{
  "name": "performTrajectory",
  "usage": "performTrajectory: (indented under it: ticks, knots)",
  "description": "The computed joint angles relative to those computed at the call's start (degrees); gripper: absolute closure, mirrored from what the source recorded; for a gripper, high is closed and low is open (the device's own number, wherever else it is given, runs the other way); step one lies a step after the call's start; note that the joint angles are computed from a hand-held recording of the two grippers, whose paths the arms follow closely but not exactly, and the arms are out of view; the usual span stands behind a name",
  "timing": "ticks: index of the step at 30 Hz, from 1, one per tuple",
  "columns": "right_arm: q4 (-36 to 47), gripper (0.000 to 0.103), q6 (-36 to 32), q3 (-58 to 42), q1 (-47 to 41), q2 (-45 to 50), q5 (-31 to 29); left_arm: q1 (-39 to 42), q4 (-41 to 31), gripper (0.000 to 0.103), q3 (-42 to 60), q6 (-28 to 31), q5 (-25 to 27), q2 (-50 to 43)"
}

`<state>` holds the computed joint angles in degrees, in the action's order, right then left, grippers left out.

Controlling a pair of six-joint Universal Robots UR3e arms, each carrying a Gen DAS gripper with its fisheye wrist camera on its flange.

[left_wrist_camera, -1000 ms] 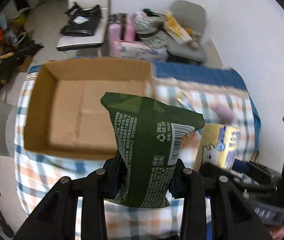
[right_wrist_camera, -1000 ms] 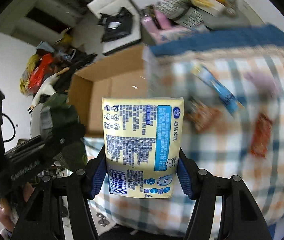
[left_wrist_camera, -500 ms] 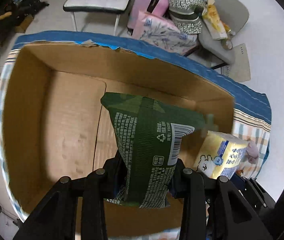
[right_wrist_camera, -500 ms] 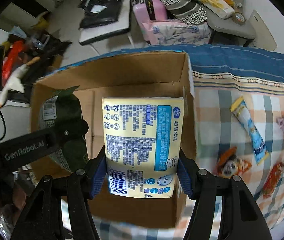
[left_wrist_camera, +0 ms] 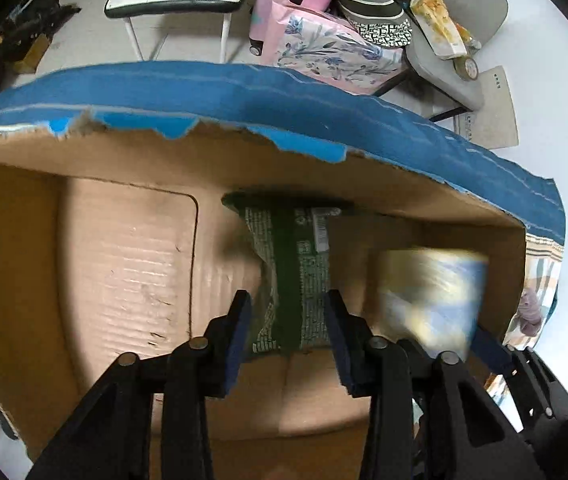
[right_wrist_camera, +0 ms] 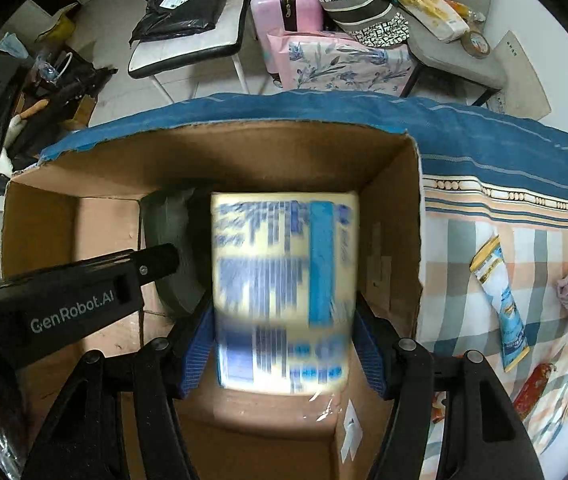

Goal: Organize soft objects
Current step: 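Carry both items into the cardboard box and open both grippers, then grasp the panda snack bag with the left gripper while the right grasps the red floral bag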

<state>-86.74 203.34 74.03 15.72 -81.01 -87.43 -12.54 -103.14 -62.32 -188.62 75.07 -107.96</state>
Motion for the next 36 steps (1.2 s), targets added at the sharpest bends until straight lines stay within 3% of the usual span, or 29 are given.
performTrajectory:
  ticks: [3,9,11,14,25,36]
  knots:
    - [0.9,0.035,0.5,-1.0,0.3,0.0,-0.7,0.5,0.3,0.051,-0.6,0.2,0.2,1.3]
    - [4.1,0.011,1.5,-3.1,1.8,-1.6,-2.0,-0.1,1.0,0.021,-1.9,1.2,4.4,5.4]
    - [4.7,0.003,1.6,-3.2,2.3,-2.6,-1.9,-0.5,1.0,0.015,-2.8,1.7,6.2,7.4]
    - [5.7,0.0,2.7,-2.5,3.4,-4.7,-1.6,-0.6,1.6,0.008,-5.2,2.7,8.5,11.4]
    - [10.1,0.0,9.8,-3.1,10.8,-11.8,-4.0,0.5,0.9,0.007,-14.3,3.1,11.8,27.7]
    - [18.8,0.0,15.3,-13.1,19.1,-14.9,-6.7,-2.9,-8.7,0.007,-7.1,0.4,14.9,36.5]
